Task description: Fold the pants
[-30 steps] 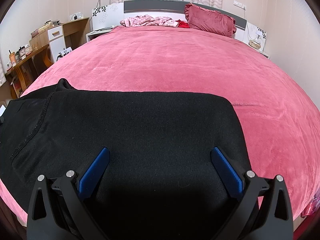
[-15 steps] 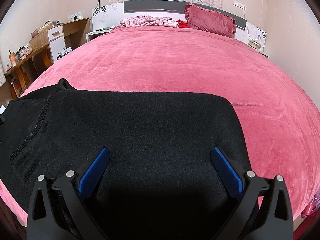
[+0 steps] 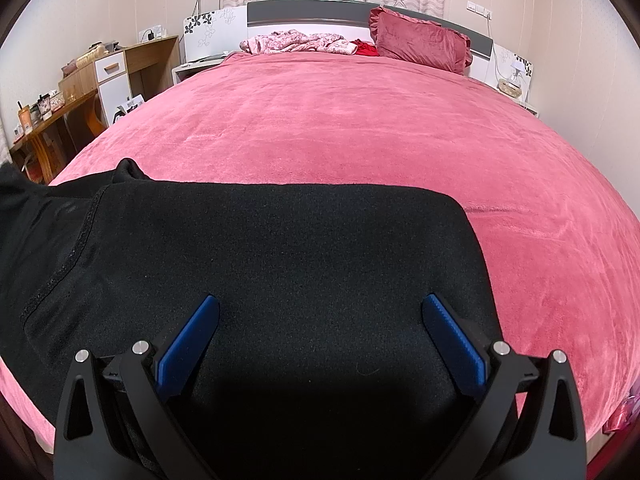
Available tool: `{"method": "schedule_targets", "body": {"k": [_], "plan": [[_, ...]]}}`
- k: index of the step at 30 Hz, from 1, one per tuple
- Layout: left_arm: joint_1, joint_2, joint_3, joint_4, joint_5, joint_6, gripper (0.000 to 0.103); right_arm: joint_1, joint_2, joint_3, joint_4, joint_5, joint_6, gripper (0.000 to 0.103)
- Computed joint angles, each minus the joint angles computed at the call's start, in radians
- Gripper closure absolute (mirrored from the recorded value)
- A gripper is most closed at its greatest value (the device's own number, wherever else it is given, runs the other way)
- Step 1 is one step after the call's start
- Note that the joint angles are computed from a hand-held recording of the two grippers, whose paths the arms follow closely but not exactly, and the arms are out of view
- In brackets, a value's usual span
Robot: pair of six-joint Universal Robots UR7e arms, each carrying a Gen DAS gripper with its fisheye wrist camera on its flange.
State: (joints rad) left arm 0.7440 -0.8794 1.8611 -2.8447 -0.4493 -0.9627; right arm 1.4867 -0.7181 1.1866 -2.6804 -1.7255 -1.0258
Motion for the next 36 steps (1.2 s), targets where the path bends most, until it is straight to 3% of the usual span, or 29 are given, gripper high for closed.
{"method": "schedule_targets", "body": {"k": [7, 15, 21, 26, 28, 32, 35, 36], "plan": [[-0.028, 0.110, -0.148, -0.191, -0.051, 0.297, 0.093, 0.000, 0.000, 0.001, -0.002, 0.000, 0.001, 0.002], [-0.033, 0.229, -0.303, -0.330, -0.175, 0.496, 0.094, 0.001, 0.001, 0.002, -0.003, 0.001, 0.003, 0.002], [0.009, 0.334, -0.473, -0.233, -0.324, 0.554, 0.096, -0.005, -0.017, 0.002, 0.024, 0.057, 0.038, 0.002], [0.068, 0.436, -0.630, -0.132, -0.480, 0.540, 0.097, -0.030, -0.064, 0.004, 0.109, 0.235, 0.133, 0.002], [0.100, 0.483, -0.699, -0.078, -0.550, 0.514, 0.103, -0.036, -0.069, -0.013, 0.171, 0.279, 0.173, 0.002], [0.135, 0.546, -0.796, 0.035, -0.608, 0.454, 0.103, -0.030, -0.055, -0.055, 0.280, 0.268, 0.212, 0.002], [0.135, 0.537, -0.754, -0.054, -0.634, 0.437, 0.103, -0.024, -0.059, -0.065, 0.340, 0.287, 0.217, 0.002], [0.127, 0.524, -0.725, -0.097, -0.611, 0.457, 0.103, -0.023, -0.059, -0.072, 0.361, 0.295, 0.218, 0.002]]}}
